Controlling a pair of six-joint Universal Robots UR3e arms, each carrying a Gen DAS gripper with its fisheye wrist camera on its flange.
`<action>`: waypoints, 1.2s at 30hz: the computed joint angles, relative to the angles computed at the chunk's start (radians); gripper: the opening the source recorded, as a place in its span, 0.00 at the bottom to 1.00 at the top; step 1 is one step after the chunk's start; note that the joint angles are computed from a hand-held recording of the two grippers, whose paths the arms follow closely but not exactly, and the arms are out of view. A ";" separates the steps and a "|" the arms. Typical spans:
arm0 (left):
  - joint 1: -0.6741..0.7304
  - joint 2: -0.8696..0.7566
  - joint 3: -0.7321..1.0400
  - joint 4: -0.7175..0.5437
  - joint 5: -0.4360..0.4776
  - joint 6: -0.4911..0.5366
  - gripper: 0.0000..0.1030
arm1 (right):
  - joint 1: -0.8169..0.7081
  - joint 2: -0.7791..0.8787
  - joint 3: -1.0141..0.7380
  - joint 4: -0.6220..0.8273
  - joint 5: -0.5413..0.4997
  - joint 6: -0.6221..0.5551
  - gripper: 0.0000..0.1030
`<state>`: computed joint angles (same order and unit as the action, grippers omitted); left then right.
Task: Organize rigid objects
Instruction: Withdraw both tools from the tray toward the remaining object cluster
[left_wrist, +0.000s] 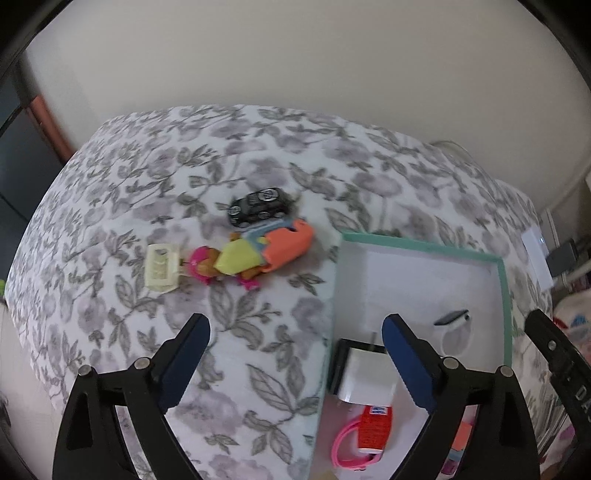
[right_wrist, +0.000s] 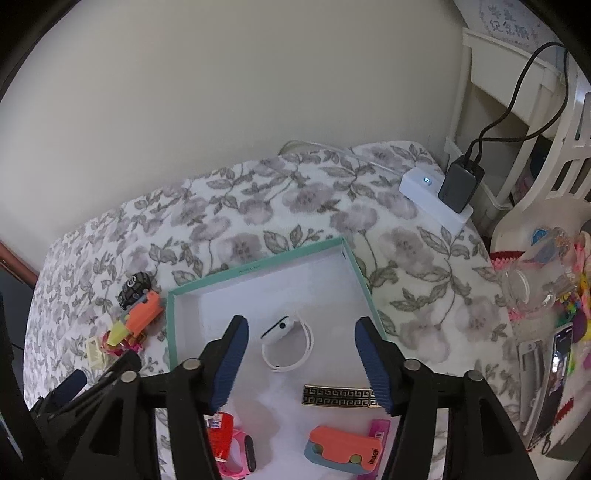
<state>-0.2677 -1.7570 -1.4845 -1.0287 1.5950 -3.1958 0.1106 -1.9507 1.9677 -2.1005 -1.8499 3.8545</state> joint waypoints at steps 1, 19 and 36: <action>0.009 0.002 0.004 -0.010 -0.001 -0.002 0.92 | 0.004 0.003 -0.004 -0.001 -0.003 0.004 0.64; 0.275 0.013 0.033 -0.098 -0.053 -0.007 0.92 | 0.161 0.254 -0.168 -0.050 -0.048 0.029 1.00; 0.614 -0.015 0.049 -0.078 -0.089 0.042 0.96 | 0.344 0.661 -0.538 -0.119 0.007 -0.024 1.00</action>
